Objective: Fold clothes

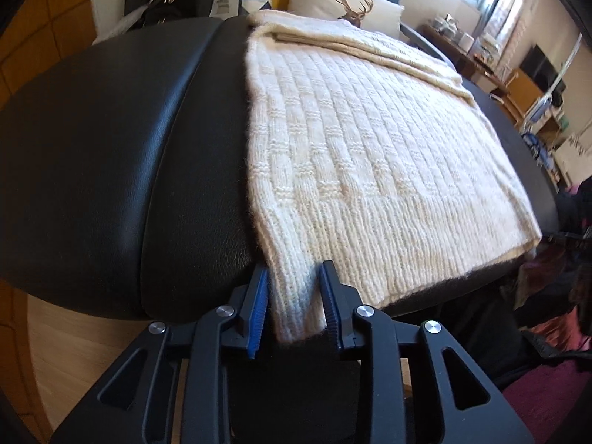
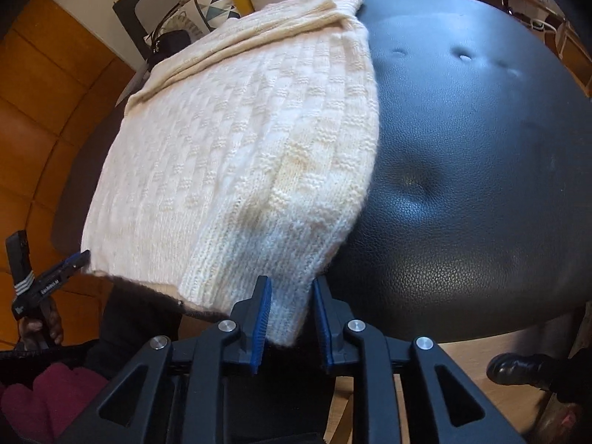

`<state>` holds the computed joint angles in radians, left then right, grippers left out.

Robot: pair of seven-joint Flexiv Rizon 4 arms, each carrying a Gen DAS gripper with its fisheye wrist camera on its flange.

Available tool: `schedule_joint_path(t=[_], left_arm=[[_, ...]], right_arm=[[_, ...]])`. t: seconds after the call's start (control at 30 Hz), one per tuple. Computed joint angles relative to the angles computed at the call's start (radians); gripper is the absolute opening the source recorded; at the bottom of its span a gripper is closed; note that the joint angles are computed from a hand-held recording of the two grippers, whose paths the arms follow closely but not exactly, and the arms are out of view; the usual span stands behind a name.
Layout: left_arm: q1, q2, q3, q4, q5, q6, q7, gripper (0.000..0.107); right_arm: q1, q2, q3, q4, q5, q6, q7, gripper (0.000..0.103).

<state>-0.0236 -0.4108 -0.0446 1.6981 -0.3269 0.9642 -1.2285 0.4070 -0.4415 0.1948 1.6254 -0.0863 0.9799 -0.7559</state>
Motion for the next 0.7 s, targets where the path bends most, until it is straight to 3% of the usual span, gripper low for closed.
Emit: schedule_joint_path(t=[0.1,0.27,0.43,0.53,0.57,0.63,0.7], left_arm=[[-0.004,-0.004,0.002,-0.006,0.008,-0.002,-0.003,0.032],[-0.016,-0.005,0.011,-0.015,0.04,-0.005,-0.019,0.032],[-0.02,-0.01,0.015,-0.022,0.057,-0.003,-0.036,0.033],[-0.021,-0.009,0.014,-0.019,0.059,0.003,-0.043,0.034],[-0.02,-0.01,0.013,-0.019,0.058,0.005,-0.044,0.034],[-0.02,-0.012,0.011,-0.02,0.058,0.005,-0.046,0.034],[-0.022,-0.016,0.012,-0.027,0.061,0.001,-0.05,0.034]], right_arm=[[0.004,0.006,0.001,0.009,-0.009,-0.005,-0.009,0.025],[-0.015,0.017,0.014,0.055,0.046,0.087,0.005,0.025],[-0.028,0.014,0.031,0.069,0.087,0.147,0.012,0.036],[-0.045,0.01,0.044,0.084,0.142,0.216,0.029,0.036],[-0.047,0.01,0.043,0.09,0.15,0.233,0.04,0.034],[-0.035,0.013,0.025,0.103,0.137,0.248,0.075,0.009],[0.011,0.021,-0.03,0.102,0.036,0.193,0.125,0.005]])
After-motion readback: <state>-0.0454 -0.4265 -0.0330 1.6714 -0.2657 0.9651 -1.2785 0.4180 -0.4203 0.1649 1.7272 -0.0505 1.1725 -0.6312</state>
